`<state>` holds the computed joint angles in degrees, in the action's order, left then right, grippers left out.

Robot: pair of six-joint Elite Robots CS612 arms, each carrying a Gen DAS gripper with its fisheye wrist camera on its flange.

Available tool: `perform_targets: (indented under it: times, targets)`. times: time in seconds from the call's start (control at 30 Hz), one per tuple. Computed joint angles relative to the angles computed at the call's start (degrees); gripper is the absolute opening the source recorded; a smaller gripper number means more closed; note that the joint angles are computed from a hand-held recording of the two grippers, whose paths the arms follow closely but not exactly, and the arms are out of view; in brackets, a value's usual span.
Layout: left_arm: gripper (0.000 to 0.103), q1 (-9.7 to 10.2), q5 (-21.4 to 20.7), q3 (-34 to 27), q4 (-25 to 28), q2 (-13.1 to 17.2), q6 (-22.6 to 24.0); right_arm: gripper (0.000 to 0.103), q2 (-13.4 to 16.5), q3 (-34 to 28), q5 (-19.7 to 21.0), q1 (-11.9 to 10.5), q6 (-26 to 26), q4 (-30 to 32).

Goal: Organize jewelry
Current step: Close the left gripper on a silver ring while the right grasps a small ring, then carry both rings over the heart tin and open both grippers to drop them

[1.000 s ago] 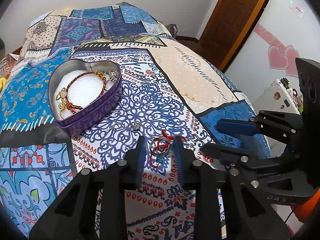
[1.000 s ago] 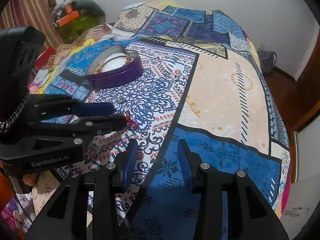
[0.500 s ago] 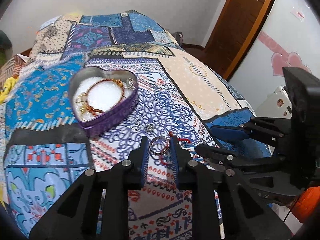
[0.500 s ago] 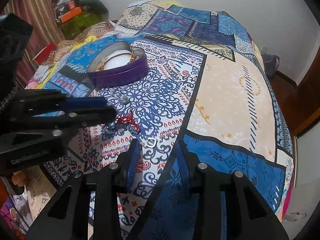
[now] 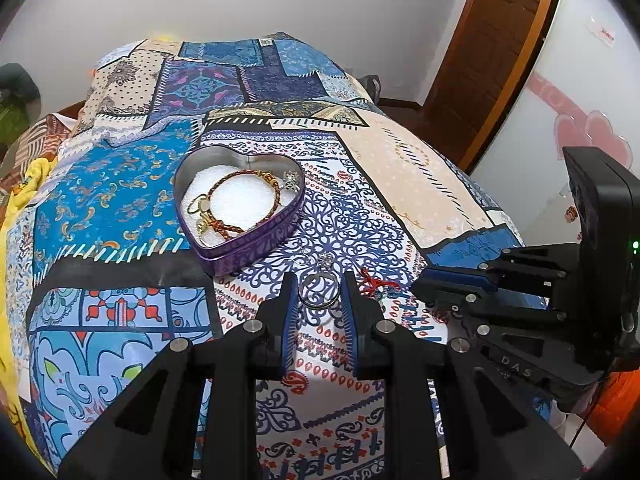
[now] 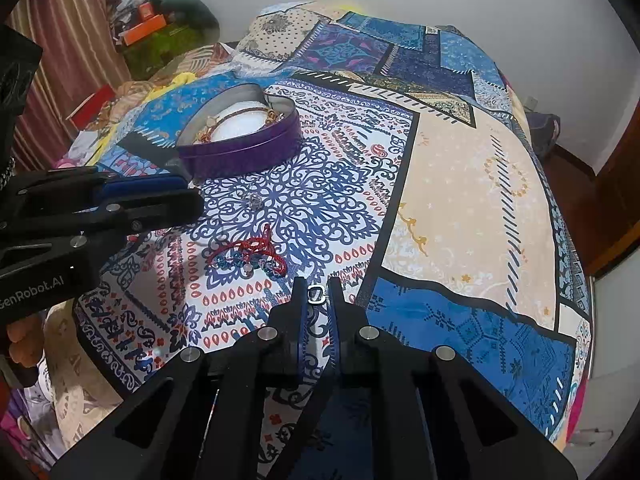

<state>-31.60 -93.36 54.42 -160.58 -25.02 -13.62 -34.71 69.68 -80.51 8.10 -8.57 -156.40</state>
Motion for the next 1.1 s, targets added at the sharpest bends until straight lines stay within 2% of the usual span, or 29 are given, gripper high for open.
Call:
perform_targets:
  times: [0.6, 1.1]
  targets:
    - [0.02, 0.49, 3.4, 1.4, -4.4, -1.2, 0.3, 0.008, 0.0, -2.3, 0.3, -0.5, 3.0, -4.1]
    - [0.02, 1.58, 5.2, -1.5, -5.4, 0.1, 0.8, 0.008, 3.2, -9.3, 3.6, 0.6, 1.6, -3.7]
